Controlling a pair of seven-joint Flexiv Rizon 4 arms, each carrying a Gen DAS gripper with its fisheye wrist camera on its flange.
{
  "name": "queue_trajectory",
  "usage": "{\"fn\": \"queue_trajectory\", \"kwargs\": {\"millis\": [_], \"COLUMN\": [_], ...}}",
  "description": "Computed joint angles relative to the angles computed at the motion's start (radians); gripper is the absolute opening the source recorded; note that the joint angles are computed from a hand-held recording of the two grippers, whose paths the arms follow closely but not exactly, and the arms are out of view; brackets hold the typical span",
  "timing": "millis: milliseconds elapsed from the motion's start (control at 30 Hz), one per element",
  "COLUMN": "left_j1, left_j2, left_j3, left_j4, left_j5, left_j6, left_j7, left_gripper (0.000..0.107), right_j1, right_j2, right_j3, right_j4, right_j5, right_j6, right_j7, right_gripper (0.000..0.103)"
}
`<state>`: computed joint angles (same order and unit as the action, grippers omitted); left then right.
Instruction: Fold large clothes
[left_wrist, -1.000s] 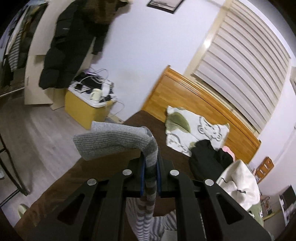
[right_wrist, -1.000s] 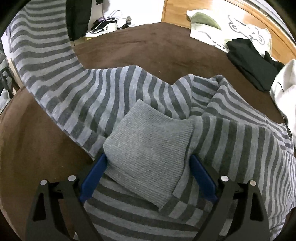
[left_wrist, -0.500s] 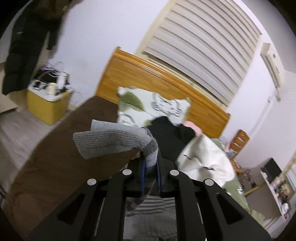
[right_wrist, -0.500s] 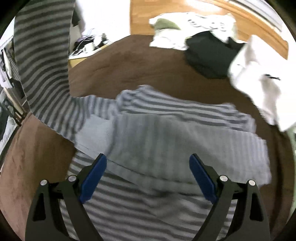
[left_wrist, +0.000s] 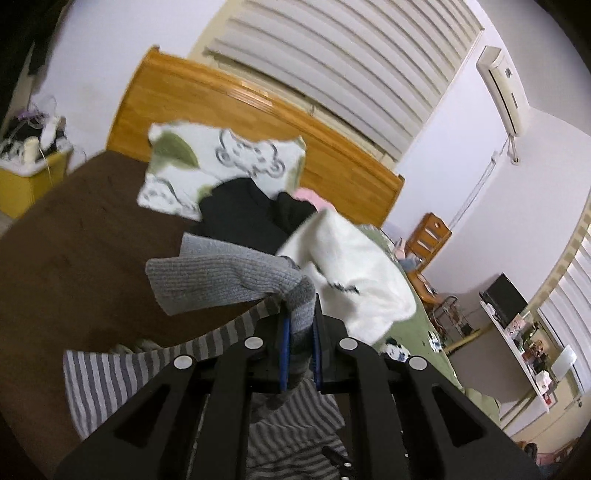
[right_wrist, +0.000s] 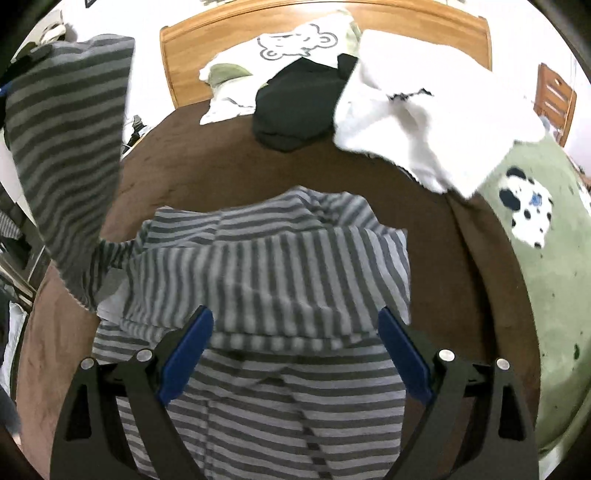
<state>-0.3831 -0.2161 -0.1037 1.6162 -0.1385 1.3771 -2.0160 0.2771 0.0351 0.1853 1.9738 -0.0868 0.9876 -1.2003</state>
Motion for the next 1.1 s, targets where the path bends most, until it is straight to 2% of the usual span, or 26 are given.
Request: {"fn": "queue_trajectory", "kwargs": {"millis": [133,200,400,533,700,767,833,900,1000,1100], "left_j1": [-0.053,-0.073,-0.154,-0.152,-0.150,-0.135,-0.125,-0.137,-0.147,-0.181], "left_j2": [-0.096,-0.144,-0.284,-0.316,-0.313,-0.307,-0.291,-0.265,-0.211,-0.165], "left_j3": [0.008,0.000,0.033,0.020,0.023,0.004,-0.005,0.017,0.053,0.129], "left_j4": [-0.044,-0.062,-0.160,-0.152,-0.151,-0.155,-0.155,-0.152,-0.132,-0.145], "left_j5": [0.044,0.046,0.103,0.091,0.085,0.073,0.069,0.101,0.154,0.301], "left_j6": [-0.022,-0.031,-0.153,-0.173,-0.172,-0.180,-0.195,-0.200,-0.234,-0.366], "left_j7": [-0.054,-0.059,-0.083,-0.069,-0.060,-0.026,0.017,0.031,0.036,-0.026], "left_gripper": [0.012,0.012,0.012,0.012,0.015,0.024,0.066,0.082,0.092,0.094], "right_j1": [-0.019,-0.029,-0.070,-0.095,-0.109,-0.112,-0.114,-0.114,-0.107,-0.092], "right_j2": [-0.006,-0.005,-0.007,0.002,-0.017,-0.021,-0.014,-0.013,-0.005,-0.002], "right_j3": [-0.013,-0.021,-0.041,-0.052,-0.060,-0.061,-0.059,-0.059,-0.054,-0.044], "right_j4": [0.028,0.035,0.068,0.088,0.076,0.065,0.062,0.052,0.033,0.016], "right_j5": [-0.012,0.043,0.021,0.015,0.015,0.019,0.039,0.039,0.055,0.073], "right_j6": [0.000,0.004,-0.023,-0.014,-0.008,-0.006,-0.006,-0.013,-0.030,-0.027], "right_j7": [-0.013,-0.048,-0.045,-0.036,-0.021,-0.010,-0.016,-0.024,-0.068,-0.126], "right_gripper": [0.090,0.090,0.090,0.090,0.090,0.090,0.089,0.090,0.090,0.090]}}
